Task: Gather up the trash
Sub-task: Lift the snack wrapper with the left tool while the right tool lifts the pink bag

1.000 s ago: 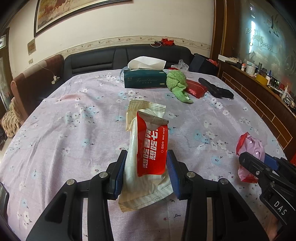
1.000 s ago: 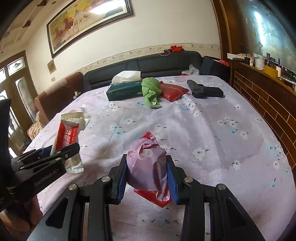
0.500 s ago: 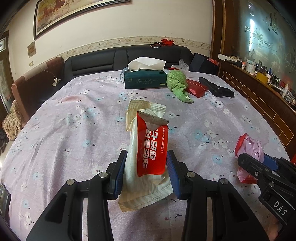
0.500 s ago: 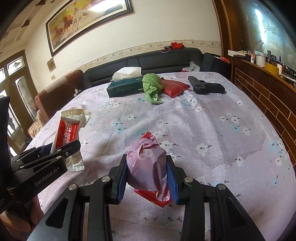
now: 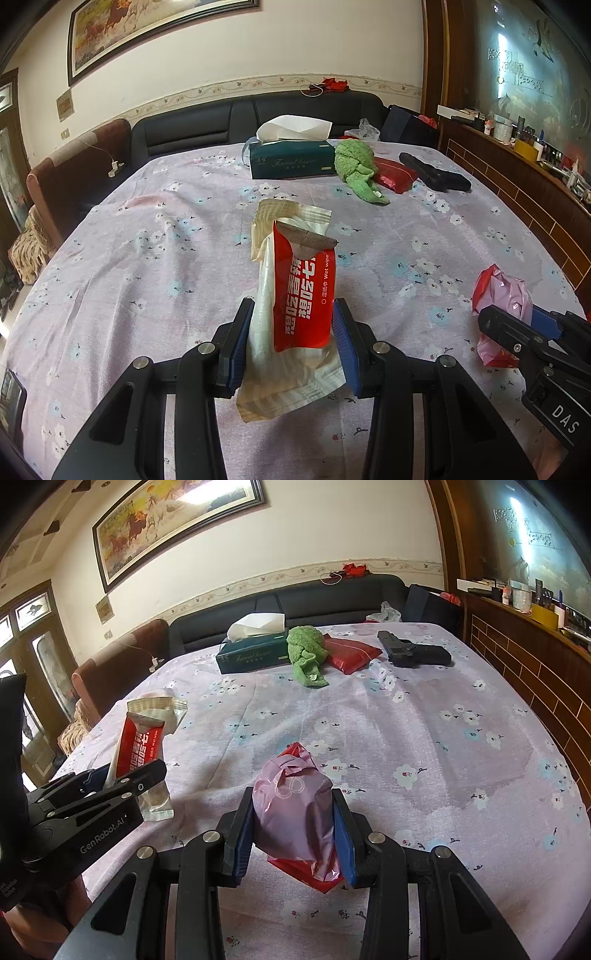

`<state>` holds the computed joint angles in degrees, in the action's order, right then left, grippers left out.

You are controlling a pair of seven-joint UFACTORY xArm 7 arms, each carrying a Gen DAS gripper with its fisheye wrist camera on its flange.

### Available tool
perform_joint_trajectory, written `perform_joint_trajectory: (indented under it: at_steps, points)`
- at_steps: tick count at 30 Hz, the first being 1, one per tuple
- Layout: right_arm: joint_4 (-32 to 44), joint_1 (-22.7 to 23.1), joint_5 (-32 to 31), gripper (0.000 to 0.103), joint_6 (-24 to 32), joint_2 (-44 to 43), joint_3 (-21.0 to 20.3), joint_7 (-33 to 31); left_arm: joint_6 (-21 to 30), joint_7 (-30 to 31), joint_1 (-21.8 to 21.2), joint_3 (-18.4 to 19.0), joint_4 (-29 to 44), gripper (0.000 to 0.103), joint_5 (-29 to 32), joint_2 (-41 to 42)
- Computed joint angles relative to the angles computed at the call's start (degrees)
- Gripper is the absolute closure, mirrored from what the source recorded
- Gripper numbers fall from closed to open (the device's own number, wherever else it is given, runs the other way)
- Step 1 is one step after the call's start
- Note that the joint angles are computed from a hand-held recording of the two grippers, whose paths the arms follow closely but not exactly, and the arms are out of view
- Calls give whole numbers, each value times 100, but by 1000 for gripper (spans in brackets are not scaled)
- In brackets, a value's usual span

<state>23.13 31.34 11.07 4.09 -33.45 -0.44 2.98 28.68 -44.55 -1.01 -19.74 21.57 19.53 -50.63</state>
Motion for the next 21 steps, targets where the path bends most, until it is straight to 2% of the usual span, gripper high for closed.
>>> perform_joint_trajectory:
  at_steps: [21]
  points:
    - [-7, -115, -75, 62, 10, -27, 52, 53, 13, -78, 58, -74, -1, 63, 129, -37]
